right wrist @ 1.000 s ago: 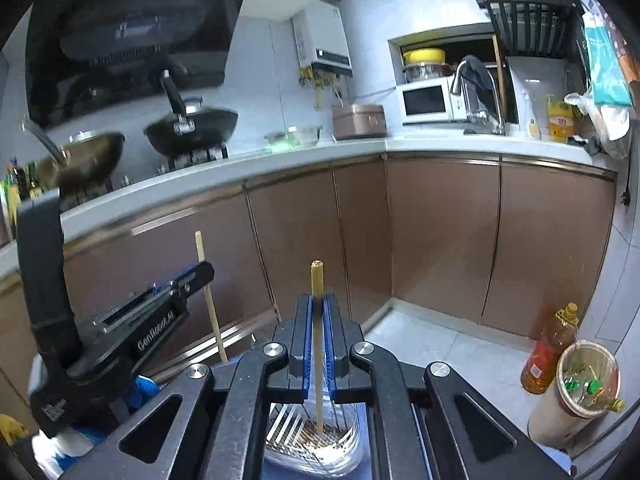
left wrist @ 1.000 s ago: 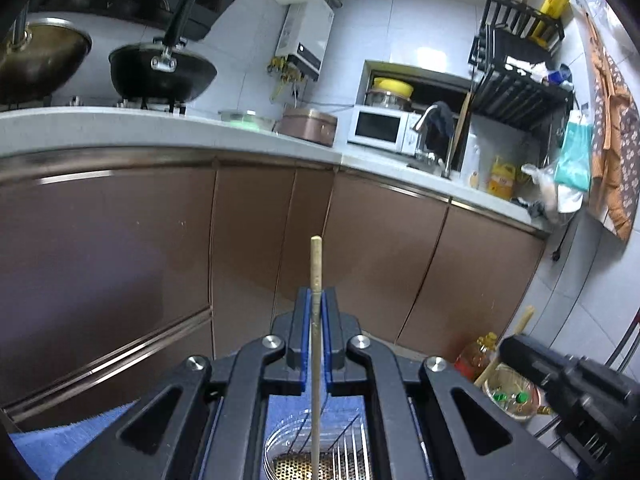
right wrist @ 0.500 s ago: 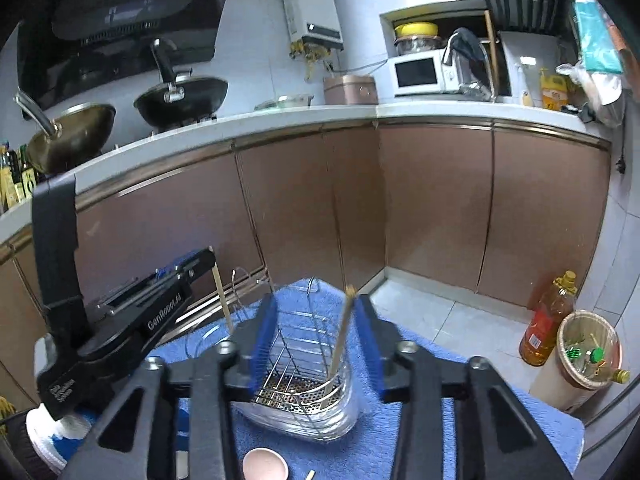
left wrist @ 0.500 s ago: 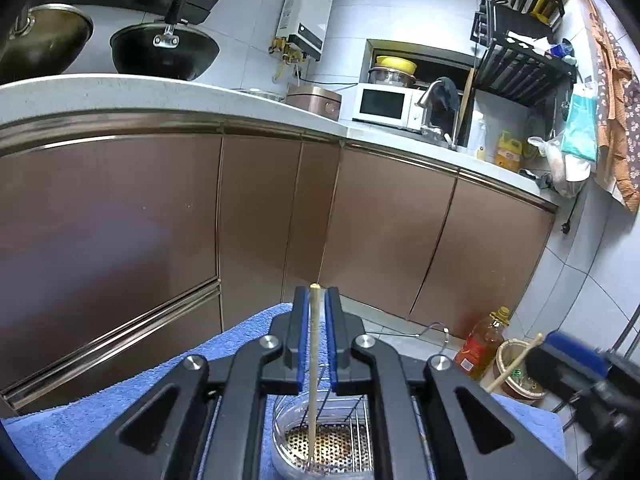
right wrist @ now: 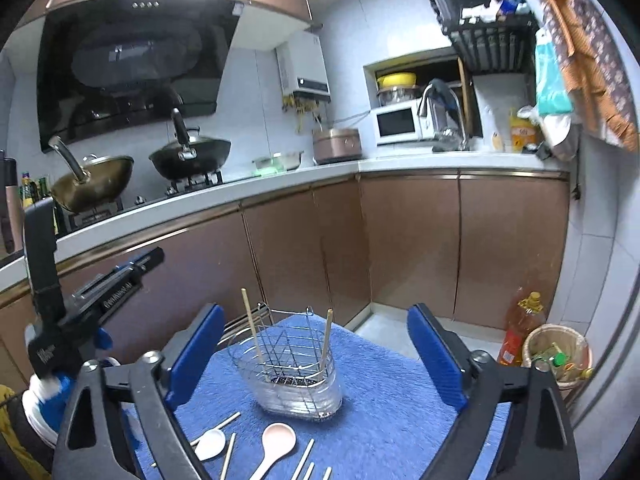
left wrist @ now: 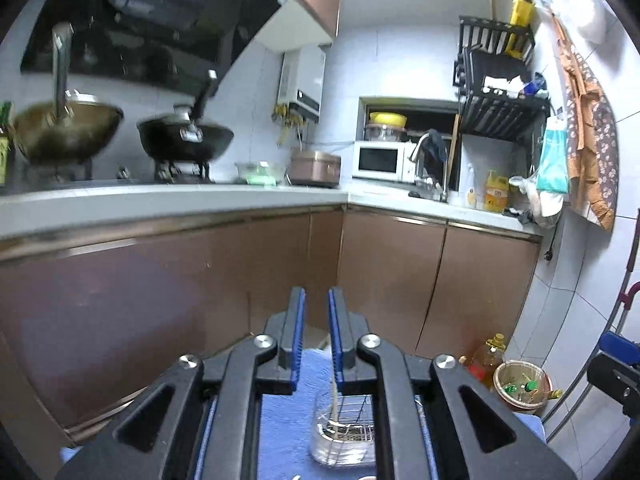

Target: Organize utensils

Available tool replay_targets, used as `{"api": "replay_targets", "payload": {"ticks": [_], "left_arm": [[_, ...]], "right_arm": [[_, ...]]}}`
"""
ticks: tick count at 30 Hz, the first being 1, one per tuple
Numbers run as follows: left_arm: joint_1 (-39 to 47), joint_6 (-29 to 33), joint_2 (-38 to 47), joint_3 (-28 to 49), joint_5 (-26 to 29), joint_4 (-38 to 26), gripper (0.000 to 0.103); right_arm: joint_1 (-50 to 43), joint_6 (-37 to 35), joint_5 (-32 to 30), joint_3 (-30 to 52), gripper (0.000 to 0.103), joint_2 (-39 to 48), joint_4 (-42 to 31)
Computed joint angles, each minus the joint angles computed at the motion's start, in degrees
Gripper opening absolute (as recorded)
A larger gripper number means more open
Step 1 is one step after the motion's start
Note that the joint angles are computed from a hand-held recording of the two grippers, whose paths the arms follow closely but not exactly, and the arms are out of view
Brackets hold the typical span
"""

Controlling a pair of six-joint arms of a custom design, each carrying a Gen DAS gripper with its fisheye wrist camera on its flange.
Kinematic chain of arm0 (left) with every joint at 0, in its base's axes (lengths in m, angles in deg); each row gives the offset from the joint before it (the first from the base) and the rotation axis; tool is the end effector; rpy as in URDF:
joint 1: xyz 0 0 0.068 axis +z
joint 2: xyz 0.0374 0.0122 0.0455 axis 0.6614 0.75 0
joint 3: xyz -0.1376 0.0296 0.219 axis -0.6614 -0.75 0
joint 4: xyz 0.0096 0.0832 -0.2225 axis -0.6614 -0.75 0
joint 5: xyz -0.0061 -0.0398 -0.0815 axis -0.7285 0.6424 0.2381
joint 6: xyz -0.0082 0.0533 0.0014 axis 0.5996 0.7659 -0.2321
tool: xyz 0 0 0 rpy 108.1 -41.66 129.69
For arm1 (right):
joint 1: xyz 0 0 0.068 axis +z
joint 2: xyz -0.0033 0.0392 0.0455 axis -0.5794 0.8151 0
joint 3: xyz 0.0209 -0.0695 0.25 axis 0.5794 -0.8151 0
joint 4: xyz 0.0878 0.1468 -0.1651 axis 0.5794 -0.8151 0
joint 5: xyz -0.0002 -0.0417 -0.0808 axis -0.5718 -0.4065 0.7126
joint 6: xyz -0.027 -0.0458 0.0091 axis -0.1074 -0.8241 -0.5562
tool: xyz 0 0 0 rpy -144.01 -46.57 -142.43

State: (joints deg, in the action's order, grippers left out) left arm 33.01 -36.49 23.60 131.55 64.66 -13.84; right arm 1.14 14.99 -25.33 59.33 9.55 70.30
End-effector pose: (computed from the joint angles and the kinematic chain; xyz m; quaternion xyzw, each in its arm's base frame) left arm 0.3264 -0.0411 0.3681 -0.0591 0.7608 -0.0132 0.6462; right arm 0.3023 0.2147 0.3480 -0.0974 0.7874 0.1763 0.5826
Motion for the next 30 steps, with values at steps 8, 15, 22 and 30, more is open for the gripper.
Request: {"api": "replay_targets", "payload": {"ticks": [8,15,22,30], "left_arm": [[0.00,-0.84,-17.04,-3.52,1.47,-10.61,0.063],[-4.41,-0.21,-27.75,-6.58,-1.42,-17.50,0.064],[-12.08,-0.78,-32.35,-5.26,-10.09,-29.18,0.064],[-20.06,-7.28,-33.66,-2.11,-12.30,-43.14,0.064]], "right_arm": [[5.30,2.13,4.71,-6.83,0.099,-12.23,-4.90],[9.65,5.23,8.66,-12.37,0.099,-19.78,-8.62],[13.65,7.63,11.49,-16.64,0.099,-25.77,-10.19],[18.29,8.55,14.42,-18.52,0.099,-31.05,-13.66]]}}
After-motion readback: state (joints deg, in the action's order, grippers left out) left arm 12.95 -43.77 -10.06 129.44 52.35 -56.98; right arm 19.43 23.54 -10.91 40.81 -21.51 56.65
